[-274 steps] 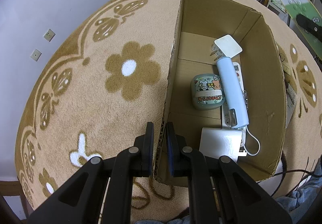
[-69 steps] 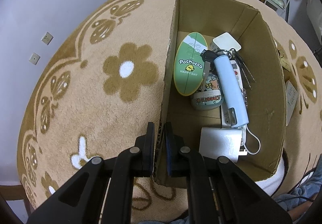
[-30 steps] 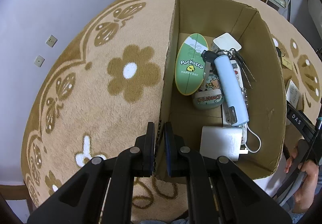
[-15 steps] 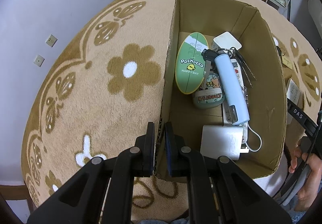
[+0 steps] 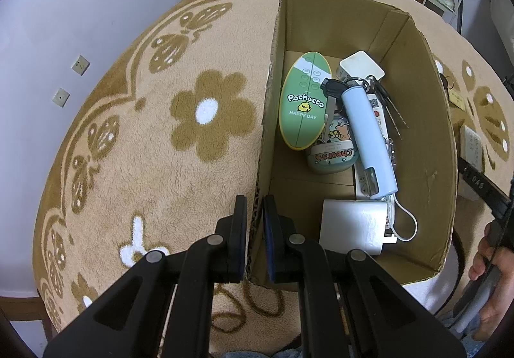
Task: Organize rigid objects
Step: 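Carry the white remote into the box with the right tool and release it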
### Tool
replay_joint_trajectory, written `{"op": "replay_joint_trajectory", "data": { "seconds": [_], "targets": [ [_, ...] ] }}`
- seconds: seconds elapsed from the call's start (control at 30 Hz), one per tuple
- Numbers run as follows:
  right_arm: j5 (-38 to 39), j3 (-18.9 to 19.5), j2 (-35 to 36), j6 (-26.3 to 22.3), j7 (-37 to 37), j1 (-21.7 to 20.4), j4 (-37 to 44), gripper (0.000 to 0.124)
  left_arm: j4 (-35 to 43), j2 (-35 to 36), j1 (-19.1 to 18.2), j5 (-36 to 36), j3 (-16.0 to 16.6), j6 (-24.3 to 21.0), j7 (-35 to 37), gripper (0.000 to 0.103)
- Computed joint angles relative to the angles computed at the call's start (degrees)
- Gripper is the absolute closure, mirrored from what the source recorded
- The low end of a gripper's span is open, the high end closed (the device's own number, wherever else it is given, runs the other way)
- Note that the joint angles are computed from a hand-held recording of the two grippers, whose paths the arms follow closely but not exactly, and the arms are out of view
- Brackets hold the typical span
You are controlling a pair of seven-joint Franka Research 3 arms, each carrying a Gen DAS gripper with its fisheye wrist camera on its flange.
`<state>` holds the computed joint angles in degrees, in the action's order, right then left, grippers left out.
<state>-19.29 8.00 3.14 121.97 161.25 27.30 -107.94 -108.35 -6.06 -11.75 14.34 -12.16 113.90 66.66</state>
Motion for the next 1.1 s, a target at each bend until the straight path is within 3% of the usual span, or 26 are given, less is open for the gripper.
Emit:
{"op": "replay_joint_trajectory", "data": {
  "seconds": [0.17,0.47,0.97,1.1],
  "targets": [
    [0.04,0.11,-1.89,2.9,0.13,-0.6,-1.89,0.072,0.0,0.06,0.01,-0.23,0.06,0.15,-0.05,0.093],
    [-4.7,1.21,-2.86,2.3,-1.46,-0.19,0.96,0.073,-0.13,-0.1,0.06,-0.59,0.1,0.31,0.28,0.095],
    [-8.19,2.1,-4.08,15.25,-5.13,-0.55,3.03,0.073,0.09,0.06,0.12,-0.81,0.13,0.38,0.49,0.095],
    [-8.71,2.44,-3.29,16.44,-6.34,0.17,4.35,0.073,0.11,0.05,0.2,-1.26,0.25,0.48,0.53,0.095]
  ]
}}
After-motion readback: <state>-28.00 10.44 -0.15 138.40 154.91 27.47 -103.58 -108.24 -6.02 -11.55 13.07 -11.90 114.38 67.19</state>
